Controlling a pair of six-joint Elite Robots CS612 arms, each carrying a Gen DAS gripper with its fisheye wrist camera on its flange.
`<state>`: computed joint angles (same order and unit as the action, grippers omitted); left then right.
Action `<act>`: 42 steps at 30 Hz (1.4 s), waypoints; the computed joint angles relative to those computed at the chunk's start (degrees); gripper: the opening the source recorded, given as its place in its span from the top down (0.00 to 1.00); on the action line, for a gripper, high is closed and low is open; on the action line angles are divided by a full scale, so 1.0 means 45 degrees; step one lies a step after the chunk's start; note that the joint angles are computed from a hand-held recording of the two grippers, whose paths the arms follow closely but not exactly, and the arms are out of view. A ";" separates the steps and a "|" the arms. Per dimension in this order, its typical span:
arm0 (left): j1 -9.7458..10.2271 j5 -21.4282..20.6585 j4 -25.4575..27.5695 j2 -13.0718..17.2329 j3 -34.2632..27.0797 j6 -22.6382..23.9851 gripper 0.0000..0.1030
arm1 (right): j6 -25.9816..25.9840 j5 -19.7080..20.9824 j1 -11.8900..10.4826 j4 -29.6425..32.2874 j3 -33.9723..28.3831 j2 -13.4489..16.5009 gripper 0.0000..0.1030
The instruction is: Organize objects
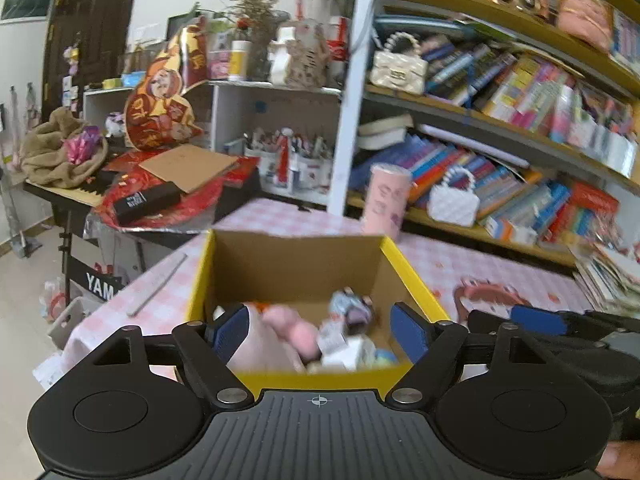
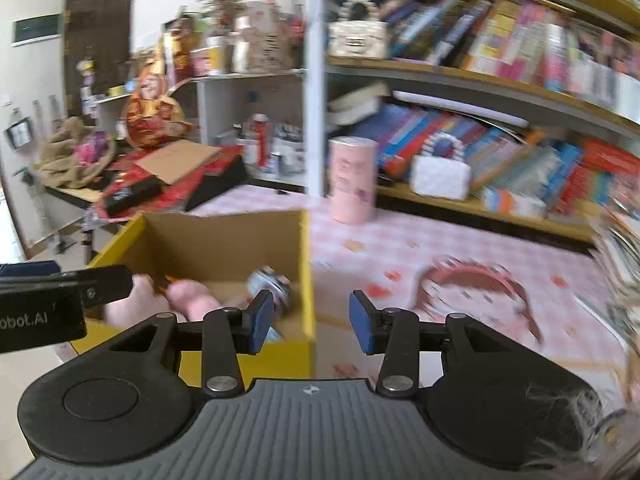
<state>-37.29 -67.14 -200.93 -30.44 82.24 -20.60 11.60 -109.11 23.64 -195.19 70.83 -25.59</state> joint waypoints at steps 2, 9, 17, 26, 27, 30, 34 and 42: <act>-0.0100 -0.0190 -0.0012 -0.0107 0.0349 0.0065 0.23 | 0.0494 -0.0630 0.0122 -0.0038 0.0680 -0.0259 0.60; -0.0472 -0.0771 0.0032 -0.0401 0.1451 0.0202 0.23 | 0.2235 -0.2418 0.0525 0.0232 0.2680 -0.0959 0.59; -0.0882 -0.0912 0.0452 -0.0703 0.2183 0.0563 0.17 | 0.3643 -0.3626 0.1004 0.0989 0.3878 -0.1391 0.41; -0.1148 -0.0730 0.0816 -0.0802 0.2352 0.0271 0.10 | 0.4097 -0.4443 0.1096 0.1642 0.4170 -0.1568 0.14; -0.1174 -0.0704 0.0839 -0.0796 0.2337 0.0250 0.10 | 0.4133 -0.4512 0.1091 0.1665 0.4219 -0.1593 0.11; -0.1237 -0.0695 0.0962 -0.0795 0.2292 0.0336 0.08 | 0.4582 -0.4667 0.1051 0.1985 0.4350 -0.1707 0.05; -0.1343 -0.0588 0.1157 -0.0772 0.2199 0.0548 0.06 | 0.5126 -0.4961 0.1038 0.2342 0.4496 -0.1811 0.01; -0.1492 -0.0356 0.1547 -0.0706 0.2004 0.0900 0.02 | 0.6176 -0.5218 0.1009 0.2951 0.4756 -0.1992 0.00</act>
<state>-44.01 -68.74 -193.97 -33.62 91.26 -16.55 39.40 -132.59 28.18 -181.91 92.23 -34.56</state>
